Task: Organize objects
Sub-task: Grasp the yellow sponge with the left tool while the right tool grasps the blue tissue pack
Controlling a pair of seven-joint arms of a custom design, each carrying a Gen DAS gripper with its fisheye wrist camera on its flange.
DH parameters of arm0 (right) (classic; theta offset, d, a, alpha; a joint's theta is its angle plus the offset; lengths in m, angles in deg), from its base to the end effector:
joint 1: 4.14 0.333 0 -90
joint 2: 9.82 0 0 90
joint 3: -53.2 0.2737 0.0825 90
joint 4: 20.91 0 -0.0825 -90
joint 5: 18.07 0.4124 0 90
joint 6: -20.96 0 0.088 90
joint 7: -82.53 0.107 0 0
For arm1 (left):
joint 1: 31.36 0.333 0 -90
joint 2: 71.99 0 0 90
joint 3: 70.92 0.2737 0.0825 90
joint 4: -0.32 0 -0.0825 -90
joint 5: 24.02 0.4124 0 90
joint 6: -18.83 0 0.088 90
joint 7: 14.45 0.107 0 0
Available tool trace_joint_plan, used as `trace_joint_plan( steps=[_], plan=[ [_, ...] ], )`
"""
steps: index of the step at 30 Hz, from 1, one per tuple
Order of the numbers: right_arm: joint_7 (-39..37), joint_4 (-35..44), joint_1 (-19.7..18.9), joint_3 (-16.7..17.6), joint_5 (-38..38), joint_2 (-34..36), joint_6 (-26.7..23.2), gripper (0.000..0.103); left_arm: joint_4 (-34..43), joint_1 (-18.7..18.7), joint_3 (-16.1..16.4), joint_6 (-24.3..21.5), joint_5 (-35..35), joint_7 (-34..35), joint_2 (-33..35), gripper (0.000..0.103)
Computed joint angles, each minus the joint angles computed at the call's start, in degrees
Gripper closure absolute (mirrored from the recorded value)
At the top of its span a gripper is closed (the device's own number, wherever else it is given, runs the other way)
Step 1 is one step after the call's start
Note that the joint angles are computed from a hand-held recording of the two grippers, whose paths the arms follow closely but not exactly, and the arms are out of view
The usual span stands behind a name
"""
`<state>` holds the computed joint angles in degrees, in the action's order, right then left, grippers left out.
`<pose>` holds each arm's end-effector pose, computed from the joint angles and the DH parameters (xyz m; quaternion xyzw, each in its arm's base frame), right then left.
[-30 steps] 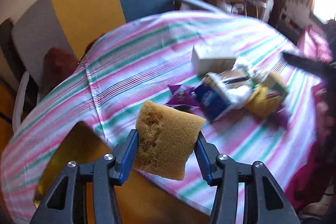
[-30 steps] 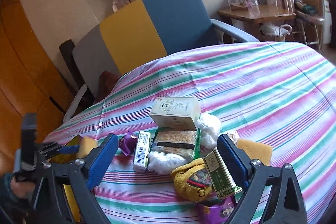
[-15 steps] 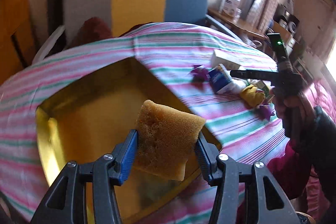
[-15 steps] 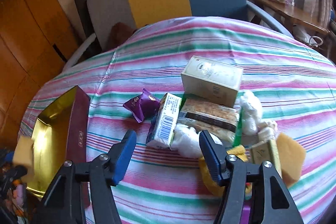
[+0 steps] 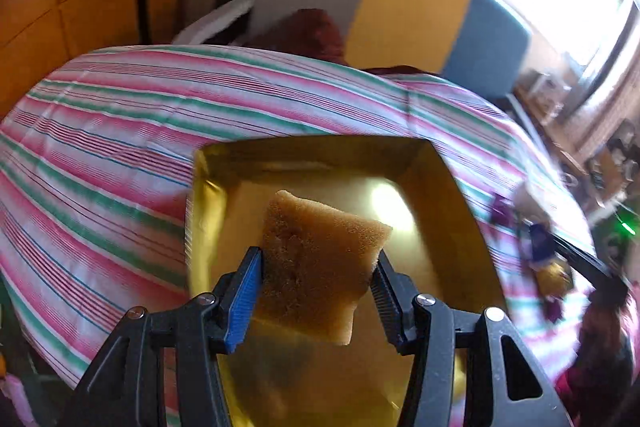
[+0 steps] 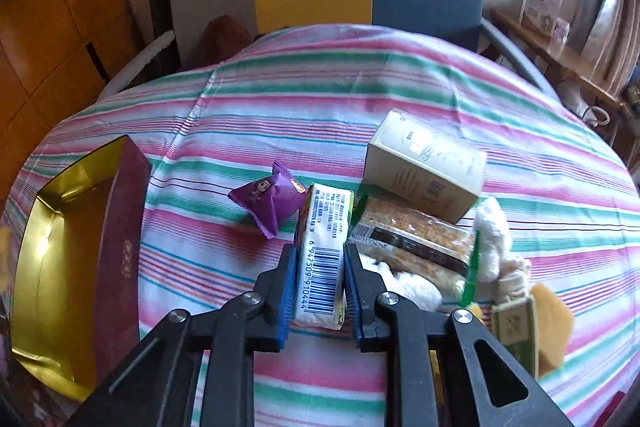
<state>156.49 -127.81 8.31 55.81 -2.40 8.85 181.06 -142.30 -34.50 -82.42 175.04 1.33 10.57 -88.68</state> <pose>0.6617 0.1631 0.3535 -0.7681 0.5622 -0.1470 0.2691 0.4907 -0.1437 0.3889 -0.8241 0.4825 -0.2306 0.1870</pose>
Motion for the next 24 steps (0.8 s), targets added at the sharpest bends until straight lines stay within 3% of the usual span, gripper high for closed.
trace_joint_plan(
  steps=[3, 12, 16, 20, 24],
  plan=[
    [-6.3, -4.6, -2.8, 3.1, 6.9, -3.9, 1.7, 0.080, 3.1, 1.4, 0.9, -1.6, 0.2, -0.6, 3.9, 0.049],
    [-19.3, -11.8, -2.5, 4.9, 20.4, -10.0, 4.3, 0.080, 10.8, 2.6, 3.4, -7.2, 1.8, -3.2, 13.9, 0.043],
    [-22.3, -13.2, -1.3, 4.4, 23.8, -11.4, 3.9, 0.080, 11.7, 2.4, 3.9, -8.4, 4.1, -4.5, 14.8, 0.038],
    [-24.5, -13.9, -0.1, 4.2, 26.7, -12.4, 3.1, 0.080, 10.8, 2.4, 4.5, -5.9, 2.8, -3.0, 14.0, 0.029],
    [-28.1, -13.8, 1.1, 4.7, 31.3, -13.6, 1.6, 0.080, 7.7, 2.6, 3.9, -4.4, 4.0, -4.5, 9.8, 0.029]
  ],
)
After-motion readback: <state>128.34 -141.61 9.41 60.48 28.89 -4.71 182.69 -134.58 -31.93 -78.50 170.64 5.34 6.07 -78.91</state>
